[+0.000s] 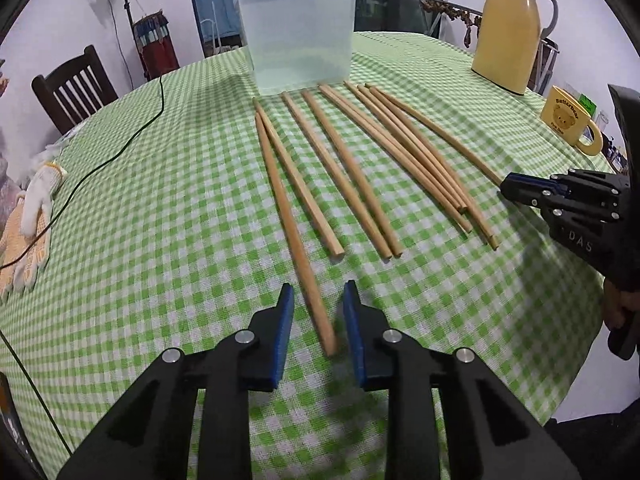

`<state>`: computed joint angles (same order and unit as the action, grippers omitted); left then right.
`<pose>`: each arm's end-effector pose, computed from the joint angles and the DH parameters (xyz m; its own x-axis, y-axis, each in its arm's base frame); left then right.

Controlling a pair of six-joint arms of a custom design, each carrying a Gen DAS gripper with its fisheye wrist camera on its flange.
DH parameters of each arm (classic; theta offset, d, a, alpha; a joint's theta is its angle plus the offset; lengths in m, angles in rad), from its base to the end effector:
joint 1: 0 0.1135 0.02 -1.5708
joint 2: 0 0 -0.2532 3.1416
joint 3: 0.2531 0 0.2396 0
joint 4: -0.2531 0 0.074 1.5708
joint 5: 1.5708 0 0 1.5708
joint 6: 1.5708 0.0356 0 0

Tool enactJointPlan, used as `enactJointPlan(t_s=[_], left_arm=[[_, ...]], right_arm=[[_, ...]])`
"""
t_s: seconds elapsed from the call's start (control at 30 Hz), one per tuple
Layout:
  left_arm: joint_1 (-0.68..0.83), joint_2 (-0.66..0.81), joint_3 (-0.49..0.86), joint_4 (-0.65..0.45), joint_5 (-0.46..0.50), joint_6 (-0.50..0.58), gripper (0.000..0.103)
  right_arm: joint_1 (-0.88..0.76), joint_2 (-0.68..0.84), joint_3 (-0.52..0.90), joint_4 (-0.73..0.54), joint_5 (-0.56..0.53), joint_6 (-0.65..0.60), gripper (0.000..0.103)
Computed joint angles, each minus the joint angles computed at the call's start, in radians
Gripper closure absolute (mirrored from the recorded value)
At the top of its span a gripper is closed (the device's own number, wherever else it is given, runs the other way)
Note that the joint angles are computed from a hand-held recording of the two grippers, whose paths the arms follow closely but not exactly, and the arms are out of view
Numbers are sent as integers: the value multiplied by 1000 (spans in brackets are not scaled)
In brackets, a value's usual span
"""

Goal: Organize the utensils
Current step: 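Close the right gripper on one chopstick while the left gripper closes on another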

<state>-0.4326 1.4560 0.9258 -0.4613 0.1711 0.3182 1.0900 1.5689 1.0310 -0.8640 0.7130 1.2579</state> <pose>0.2527 -0.1234 0.2082 -0.5659 0.6009 -0.5645 0.7105 0.7028 0.0359 0.1439 0.2255 0.1999 -0.7300 0.1566 -0.6652 0.2430 0.9693 -0.0385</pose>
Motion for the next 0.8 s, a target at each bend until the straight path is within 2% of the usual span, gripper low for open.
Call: enactJointPlan(t_s=[0.3, 0.37, 0.67, 0.8], left_arm=[[22, -30, -45, 44, 23, -14, 80], [20, -52, -83, 92, -10, -44, 97], [100, -98, -94, 53, 96, -64, 98], [112, -140, -110, 45, 113, -47, 98]], right_arm=[[26, 35, 28, -63, 29, 77, 96], [28, 43, 37, -73, 31, 86, 96], [56, 69, 85, -114, 46, 126, 96], [78, 76, 113, -153, 63, 156, 97]])
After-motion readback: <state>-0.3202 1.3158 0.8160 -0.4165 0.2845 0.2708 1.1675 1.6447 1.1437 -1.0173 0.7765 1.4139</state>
